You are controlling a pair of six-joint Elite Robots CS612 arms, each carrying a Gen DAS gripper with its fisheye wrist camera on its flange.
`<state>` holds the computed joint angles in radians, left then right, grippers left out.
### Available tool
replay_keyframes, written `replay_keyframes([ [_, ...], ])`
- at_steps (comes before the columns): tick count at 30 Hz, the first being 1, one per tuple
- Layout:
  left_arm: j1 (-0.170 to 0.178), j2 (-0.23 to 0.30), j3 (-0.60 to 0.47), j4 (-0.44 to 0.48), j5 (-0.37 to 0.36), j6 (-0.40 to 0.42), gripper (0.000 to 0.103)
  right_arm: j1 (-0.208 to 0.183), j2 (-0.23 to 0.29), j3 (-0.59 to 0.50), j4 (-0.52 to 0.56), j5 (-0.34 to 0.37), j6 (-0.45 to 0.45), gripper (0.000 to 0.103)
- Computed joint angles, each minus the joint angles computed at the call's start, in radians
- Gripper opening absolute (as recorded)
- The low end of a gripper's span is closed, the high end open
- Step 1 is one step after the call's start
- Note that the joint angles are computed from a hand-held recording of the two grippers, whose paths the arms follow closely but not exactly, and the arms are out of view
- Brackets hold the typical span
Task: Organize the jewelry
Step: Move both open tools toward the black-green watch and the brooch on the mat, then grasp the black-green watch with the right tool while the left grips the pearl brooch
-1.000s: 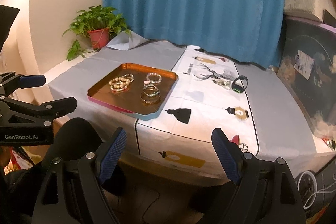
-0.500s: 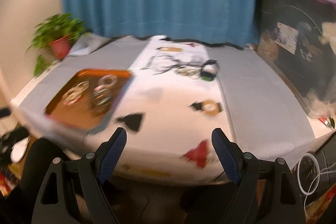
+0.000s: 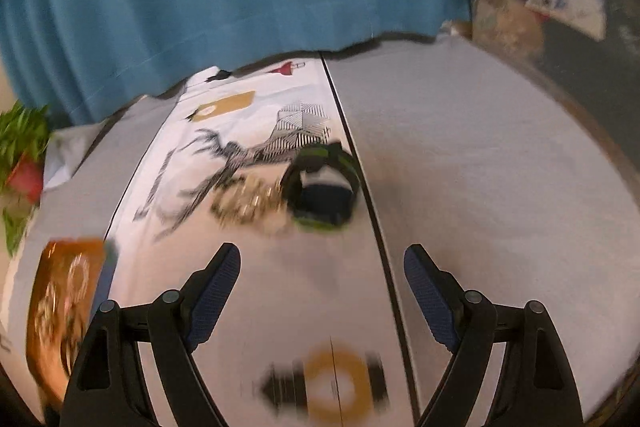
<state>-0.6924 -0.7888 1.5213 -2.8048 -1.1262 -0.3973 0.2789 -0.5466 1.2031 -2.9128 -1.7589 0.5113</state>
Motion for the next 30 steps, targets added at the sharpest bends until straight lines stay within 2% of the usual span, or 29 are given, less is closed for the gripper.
replay_keyframes([
  [2, 0.005, 0.025, -0.048, 0.026, -0.010, 0.010, 0.093, -0.013, 0.041, -0.070, 0.042, 0.021, 0.025, 0.084],
  [6, 0.013, 0.086, -0.157, 0.072, -0.027, 0.038, 0.093, -0.031, 0.093, -0.148, 0.094, 0.004, 0.106, 0.084],
  [8, 0.014, 0.116, -0.210, 0.087, -0.036, 0.054, 0.093, -0.028, 0.090, -0.141, 0.092, -0.068, 0.110, 0.084],
  [11, 0.015, 0.169, -0.301, 0.093, -0.064, 0.097, 0.093, -0.023, 0.064, -0.097, 0.132, -0.218, 0.147, 0.085],
  [13, 0.014, 0.209, -0.368, 0.101, -0.092, 0.134, 0.093, -0.032, 0.041, -0.056, 0.143, -0.259, 0.185, 0.085],
  [15, 0.012, 0.253, -0.447, 0.129, -0.127, 0.178, 0.093, -0.045, 0.027, -0.028, 0.139, -0.247, 0.179, 0.085],
  [17, 0.011, 0.294, -0.520, 0.152, -0.165, 0.218, 0.093, -0.062, 0.018, -0.005, 0.124, -0.177, 0.146, 0.086],
  [18, 0.011, 0.322, -0.570, 0.178, -0.185, 0.233, 0.093, -0.068, 0.014, 0.006, 0.105, -0.144, 0.129, 0.086],
  [23, 0.009, 0.447, -0.819, 0.361, -0.274, 0.299, 0.093, -0.078, 0.007, 0.026, 0.071, -0.111, 0.077, 0.088],
  [25, 0.007, 0.489, -0.904, 0.414, -0.272, 0.302, 0.093, -0.080, 0.005, 0.031, 0.066, -0.105, 0.075, 0.088],
  [30, 0.009, 0.555, -1.036, 0.466, -0.306, 0.281, 0.091, -0.082, 0.005, 0.034, 0.058, -0.098, 0.071, 0.088],
])
